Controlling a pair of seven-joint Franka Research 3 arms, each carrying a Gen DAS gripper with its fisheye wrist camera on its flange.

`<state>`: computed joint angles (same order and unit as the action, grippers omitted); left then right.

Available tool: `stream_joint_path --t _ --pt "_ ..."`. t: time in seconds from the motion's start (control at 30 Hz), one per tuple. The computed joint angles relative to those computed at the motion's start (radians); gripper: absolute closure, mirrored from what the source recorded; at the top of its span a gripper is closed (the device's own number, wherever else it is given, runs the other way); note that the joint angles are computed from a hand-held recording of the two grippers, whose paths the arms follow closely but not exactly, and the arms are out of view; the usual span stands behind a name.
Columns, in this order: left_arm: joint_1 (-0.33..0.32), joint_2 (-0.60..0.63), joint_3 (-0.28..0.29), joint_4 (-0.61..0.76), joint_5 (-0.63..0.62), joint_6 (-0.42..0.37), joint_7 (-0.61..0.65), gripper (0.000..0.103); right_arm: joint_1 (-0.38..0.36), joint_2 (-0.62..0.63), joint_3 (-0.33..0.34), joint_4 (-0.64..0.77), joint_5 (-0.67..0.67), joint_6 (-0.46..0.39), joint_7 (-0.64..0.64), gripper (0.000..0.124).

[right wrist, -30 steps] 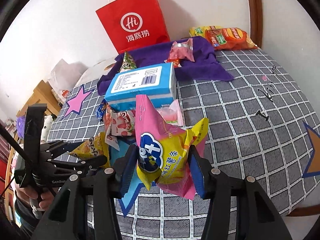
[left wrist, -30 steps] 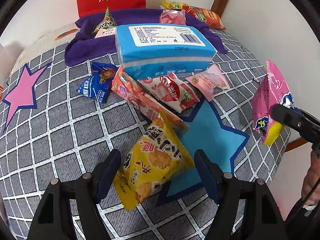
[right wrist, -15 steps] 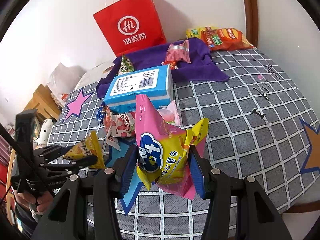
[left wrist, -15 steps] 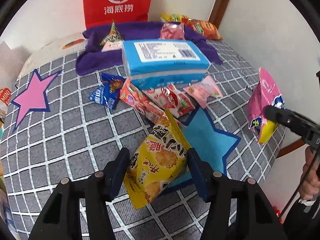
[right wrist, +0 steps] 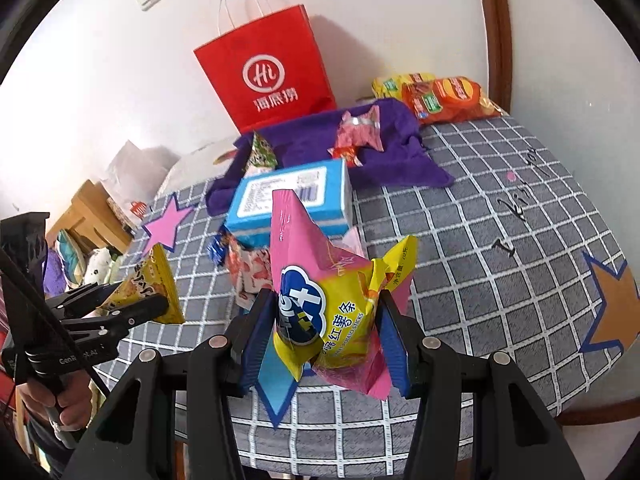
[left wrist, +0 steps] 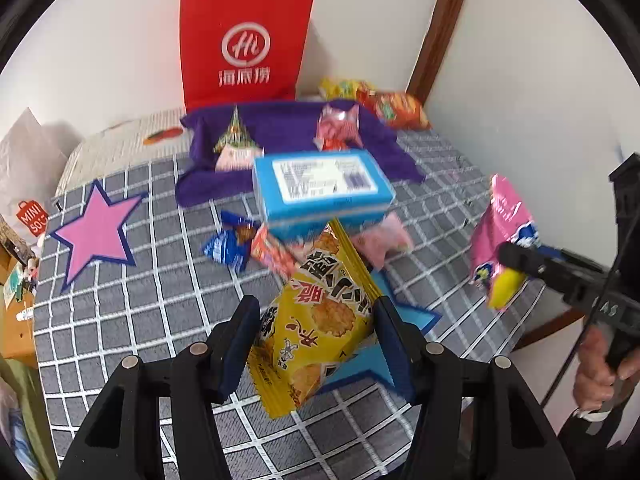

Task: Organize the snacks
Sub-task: 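Lift the pink-yellow bag with the right tool while the left tool grasps the yellow cracker bag, then carry the pink-yellow bag and yellow cracker bag with both tools over the purple towel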

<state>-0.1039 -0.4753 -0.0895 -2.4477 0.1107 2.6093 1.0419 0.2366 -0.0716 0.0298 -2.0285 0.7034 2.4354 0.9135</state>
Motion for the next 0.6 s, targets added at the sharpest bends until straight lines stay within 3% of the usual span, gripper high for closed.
stream_joint_path --t 0.6 --pt "0.03 0.102 0.03 0.163 -0.014 0.055 0.063 0.046 0.009 0.123 0.029 0.257 0.014 -0.038 -0.015 0.073"
